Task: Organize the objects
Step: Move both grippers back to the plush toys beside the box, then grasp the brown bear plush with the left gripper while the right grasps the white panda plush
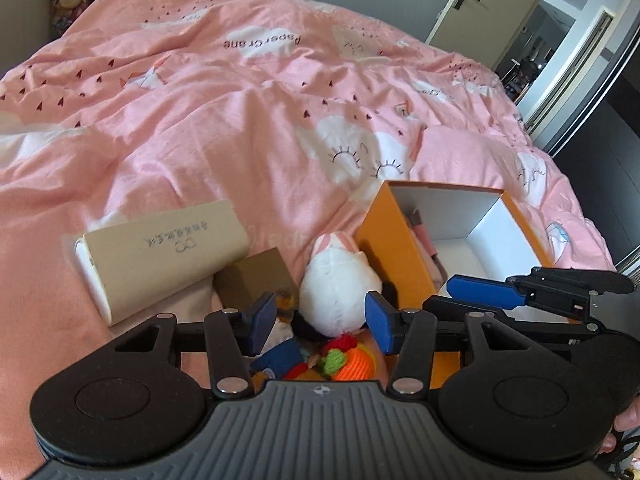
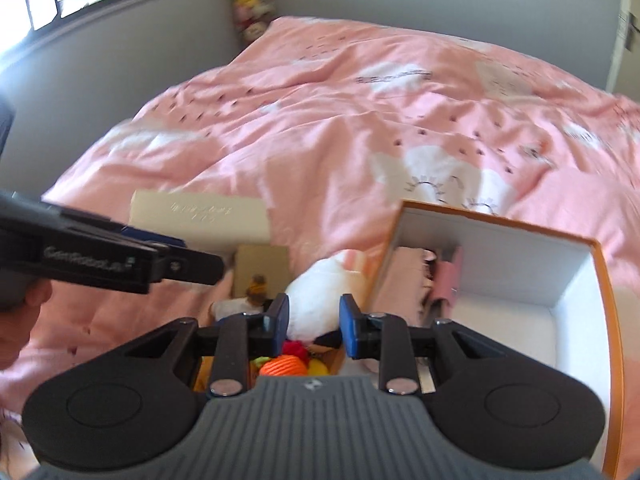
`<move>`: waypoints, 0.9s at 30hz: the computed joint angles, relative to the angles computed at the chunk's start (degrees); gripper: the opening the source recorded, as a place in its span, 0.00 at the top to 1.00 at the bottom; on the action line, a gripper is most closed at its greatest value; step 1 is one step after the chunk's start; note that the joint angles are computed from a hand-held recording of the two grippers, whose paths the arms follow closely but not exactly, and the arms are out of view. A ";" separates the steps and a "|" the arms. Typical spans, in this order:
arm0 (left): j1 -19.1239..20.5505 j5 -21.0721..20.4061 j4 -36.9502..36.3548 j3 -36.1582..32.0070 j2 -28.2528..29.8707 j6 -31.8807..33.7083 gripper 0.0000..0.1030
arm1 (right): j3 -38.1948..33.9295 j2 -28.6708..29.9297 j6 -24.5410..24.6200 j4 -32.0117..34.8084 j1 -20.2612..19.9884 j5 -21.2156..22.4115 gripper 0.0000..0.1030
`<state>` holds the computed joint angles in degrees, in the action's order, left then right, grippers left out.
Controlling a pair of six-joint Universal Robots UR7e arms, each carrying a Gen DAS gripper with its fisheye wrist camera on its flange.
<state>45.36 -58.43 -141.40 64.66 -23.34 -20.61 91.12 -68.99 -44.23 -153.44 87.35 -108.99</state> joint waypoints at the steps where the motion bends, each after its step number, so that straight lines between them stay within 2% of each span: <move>1: 0.24 -0.09 0.55 0.52 -0.31 -0.83 0.43 | -0.42 0.72 -1.39 0.48 0.53 -1.29 0.71; 3: 0.73 -0.31 2.81 1.45 -0.88 -2.80 0.43 | -1.63 2.30 -4.02 1.67 1.40 -3.80 0.72; 10: 2.73 -2.05 9.38 2.50 -0.57 -11.83 0.43 | -6.45 6.92 -8.72 7.13 2.51 -9.95 0.72; 18: 5.17 -7.32 8.72 2.17 0.58 -15.68 0.37 | -10.38 10.24 -13.41 12.77 3.21 -14.42 0.71; 20: 5.53 -8.38 8.08 2.17 0.76 -16.01 0.37 | -11.41 11.03 -14.79 14.04 3.31 -15.77 0.70; 22: 6.03 -9.79 7.05 2.33 0.99 -16.50 0.37 | -12.42 11.95 -16.35 14.61 3.39 -17.17 0.60; 24: 6.59 -11.48 5.23 2.93 1.00 -16.81 0.50 | -13.28 12.86 -18.01 14.44 3.54 -18.56 0.58; 27: 6.26 -11.06 3.88 4.32 0.14 -15.71 0.57 | -14.73 14.01 -19.44 15.31 3.91 -20.41 0.57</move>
<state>51.62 -69.49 -137.52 68.98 -23.20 -36.32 76.38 -54.98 -63.67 -138.13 91.25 -129.40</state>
